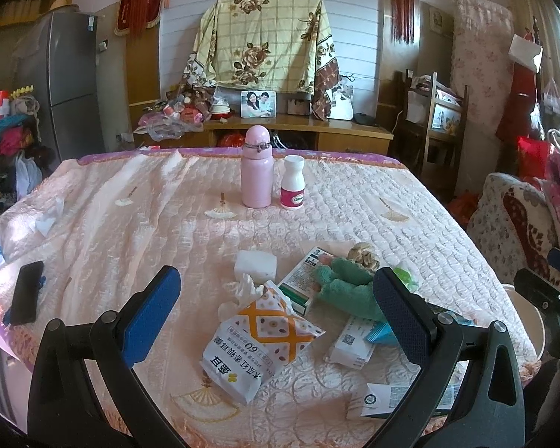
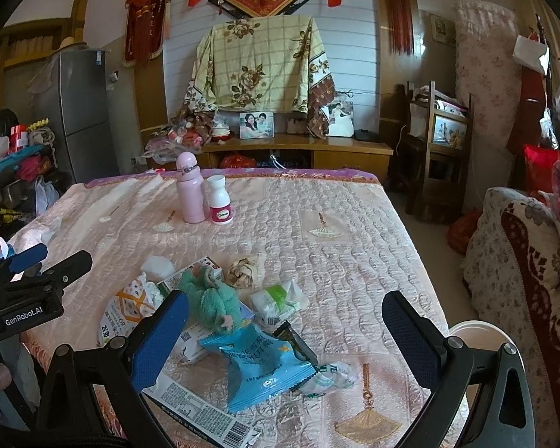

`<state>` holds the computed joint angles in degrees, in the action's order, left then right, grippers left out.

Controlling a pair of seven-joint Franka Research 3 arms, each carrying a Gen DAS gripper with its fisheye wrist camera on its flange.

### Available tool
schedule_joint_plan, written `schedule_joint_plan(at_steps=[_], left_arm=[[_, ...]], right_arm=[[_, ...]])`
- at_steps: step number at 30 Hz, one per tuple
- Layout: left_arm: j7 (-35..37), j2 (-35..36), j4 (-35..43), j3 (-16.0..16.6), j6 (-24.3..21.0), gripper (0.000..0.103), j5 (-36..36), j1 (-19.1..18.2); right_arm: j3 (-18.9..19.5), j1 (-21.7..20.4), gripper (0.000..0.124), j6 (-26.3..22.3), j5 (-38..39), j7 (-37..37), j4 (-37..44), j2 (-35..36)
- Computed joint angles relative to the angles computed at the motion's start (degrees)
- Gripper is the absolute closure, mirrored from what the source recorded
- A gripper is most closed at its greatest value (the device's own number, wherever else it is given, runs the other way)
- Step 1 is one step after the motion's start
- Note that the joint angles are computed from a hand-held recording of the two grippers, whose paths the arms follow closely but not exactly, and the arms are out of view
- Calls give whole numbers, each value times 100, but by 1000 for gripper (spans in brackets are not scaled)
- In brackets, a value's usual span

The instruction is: Collect trash

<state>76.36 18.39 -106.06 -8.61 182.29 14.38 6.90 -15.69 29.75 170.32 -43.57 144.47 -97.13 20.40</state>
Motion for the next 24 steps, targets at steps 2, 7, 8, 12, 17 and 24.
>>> schedule_joint_plan(at_steps=[2,7,8,12,17,24], left_arm=[[7,2,1,-17,0,1,-1,15],[-6,20,6,3,0,1,11,1],[-3,7,-1,-7,-6,1,10,6],[-13,82,36,32,-14,1,25,-22],[6,172,111,0,-65,1,22,17],[237,247,219,-234,-250,1,-121,230]], right_arm=[[19,-15,21,-20,30,-47,5,12],[19,-21,21,-2,85,-113,-10,19],[13,-15,21,-6,93,-117,-5,22],[113,-104,21,0,301,-352,2,51],[118,-111,21,-7,552,-615,40,129],[113,-118,21,-24,943,-982,93,222]])
